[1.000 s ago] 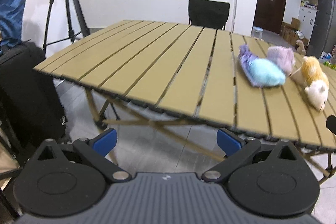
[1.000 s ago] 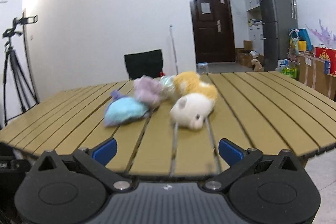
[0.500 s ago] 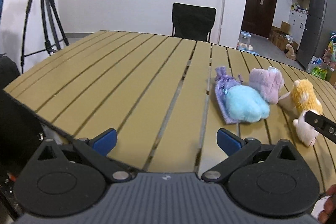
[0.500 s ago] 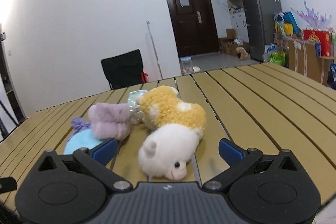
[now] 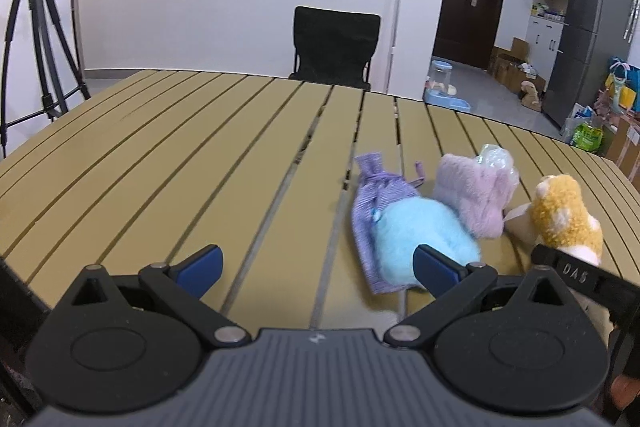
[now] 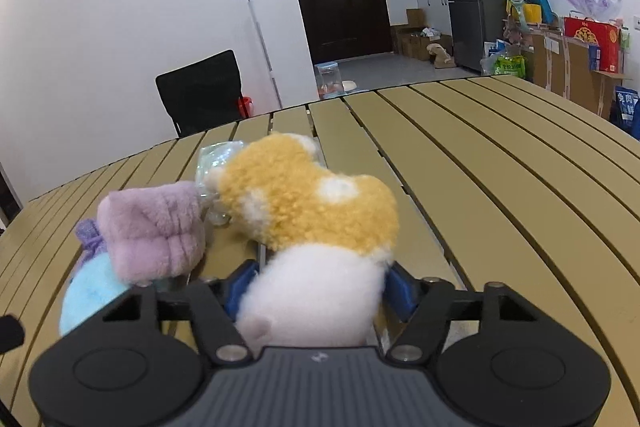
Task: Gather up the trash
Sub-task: 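Grasp the white-and-yellow plush sheep with the right tool while the left tool grasps the blue plush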
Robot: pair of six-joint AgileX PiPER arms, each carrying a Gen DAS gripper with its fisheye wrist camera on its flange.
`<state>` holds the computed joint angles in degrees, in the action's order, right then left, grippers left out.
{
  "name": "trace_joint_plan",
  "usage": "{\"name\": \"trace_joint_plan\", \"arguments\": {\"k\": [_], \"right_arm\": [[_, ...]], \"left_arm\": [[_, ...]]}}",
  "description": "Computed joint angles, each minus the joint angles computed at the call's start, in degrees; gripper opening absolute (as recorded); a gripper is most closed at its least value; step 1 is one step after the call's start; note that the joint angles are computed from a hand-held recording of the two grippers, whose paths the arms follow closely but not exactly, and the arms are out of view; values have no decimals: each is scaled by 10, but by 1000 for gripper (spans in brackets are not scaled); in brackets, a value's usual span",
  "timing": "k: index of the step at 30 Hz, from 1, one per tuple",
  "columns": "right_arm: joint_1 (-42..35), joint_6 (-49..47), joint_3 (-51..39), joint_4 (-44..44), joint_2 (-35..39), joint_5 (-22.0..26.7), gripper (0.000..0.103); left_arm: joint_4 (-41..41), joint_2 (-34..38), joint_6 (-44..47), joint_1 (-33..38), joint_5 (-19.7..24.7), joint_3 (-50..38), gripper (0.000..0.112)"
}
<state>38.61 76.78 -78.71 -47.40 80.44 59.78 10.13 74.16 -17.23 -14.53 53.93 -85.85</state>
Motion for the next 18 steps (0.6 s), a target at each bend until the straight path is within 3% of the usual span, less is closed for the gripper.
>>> {"name": "trace_joint_plan", "arguments": {"k": [5,18], "right_arm": [[1,34,34,-13,-26,-22,52],[15,105,115,-79,-118,-6,51]], "left_arm": [[-4,12,-5,-21,-6,-6,103],[45,49,-36,-83,-31,-14,103]]}}
